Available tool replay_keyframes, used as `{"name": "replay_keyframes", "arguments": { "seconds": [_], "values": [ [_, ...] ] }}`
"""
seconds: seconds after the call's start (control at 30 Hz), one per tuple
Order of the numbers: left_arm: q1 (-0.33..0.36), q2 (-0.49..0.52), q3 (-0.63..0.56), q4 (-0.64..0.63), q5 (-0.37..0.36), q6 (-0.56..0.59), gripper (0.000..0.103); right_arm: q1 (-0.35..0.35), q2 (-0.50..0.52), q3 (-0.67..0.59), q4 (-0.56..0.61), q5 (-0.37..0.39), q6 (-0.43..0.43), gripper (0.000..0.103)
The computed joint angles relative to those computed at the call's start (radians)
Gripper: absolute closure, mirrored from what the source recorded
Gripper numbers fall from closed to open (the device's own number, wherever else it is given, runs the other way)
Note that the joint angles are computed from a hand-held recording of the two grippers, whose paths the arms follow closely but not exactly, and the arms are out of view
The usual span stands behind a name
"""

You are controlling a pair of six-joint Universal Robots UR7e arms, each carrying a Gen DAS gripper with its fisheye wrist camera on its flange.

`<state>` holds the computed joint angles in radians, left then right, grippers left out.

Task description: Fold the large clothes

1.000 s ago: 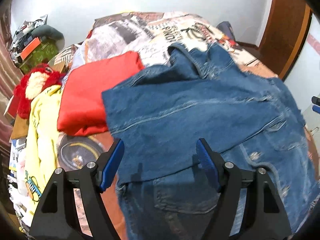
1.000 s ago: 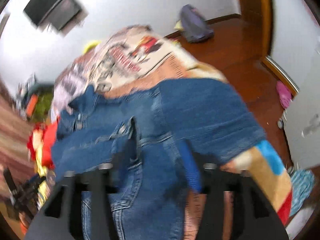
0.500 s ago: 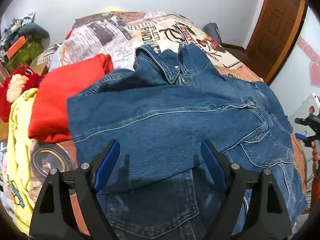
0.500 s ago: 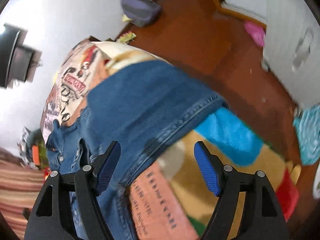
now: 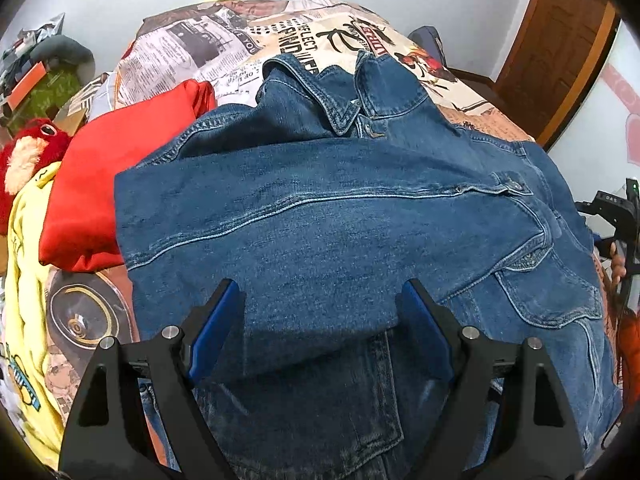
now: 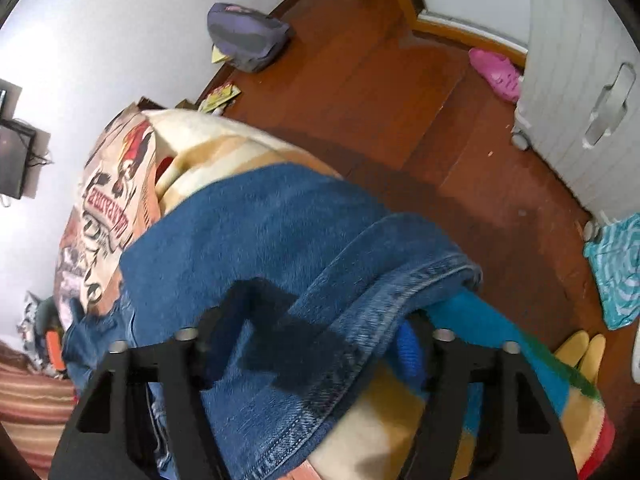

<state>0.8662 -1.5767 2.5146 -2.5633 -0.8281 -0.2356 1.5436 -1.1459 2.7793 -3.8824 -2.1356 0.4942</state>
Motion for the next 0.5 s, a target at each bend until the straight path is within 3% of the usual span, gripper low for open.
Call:
{"name": "replay_keyframes", "arguments": {
  "seconds": [0.03, 0.13, 0.37, 0.5],
  "values": [
    [-0.004, -0.008, 0.003, 0.005, 0.004, 0.0, 0.02, 0.015, -0.009, -0.005, 0.022, -0.026, 0.01, 0.071],
    [-0.02, -0.042, 0.013, 0.023, 0.018, 0.001, 0.02, 0.099, -0.061, -0.019, 0.109, -0.113, 0.028, 0.086],
    [-0.027, -0.142, 0.025, 0.084, 0.024, -0.034, 0.02, 0.353, -0.122, -0.088, 0.202, -0.261, 0.016, 0.092],
    [-0.032, -0.201, 0.029, 0.14, 0.024, -0.055, 0.02, 0.503, -0.119, -0.184, 0.343, -0.236, -0.021, 0.093]
  ]
}}
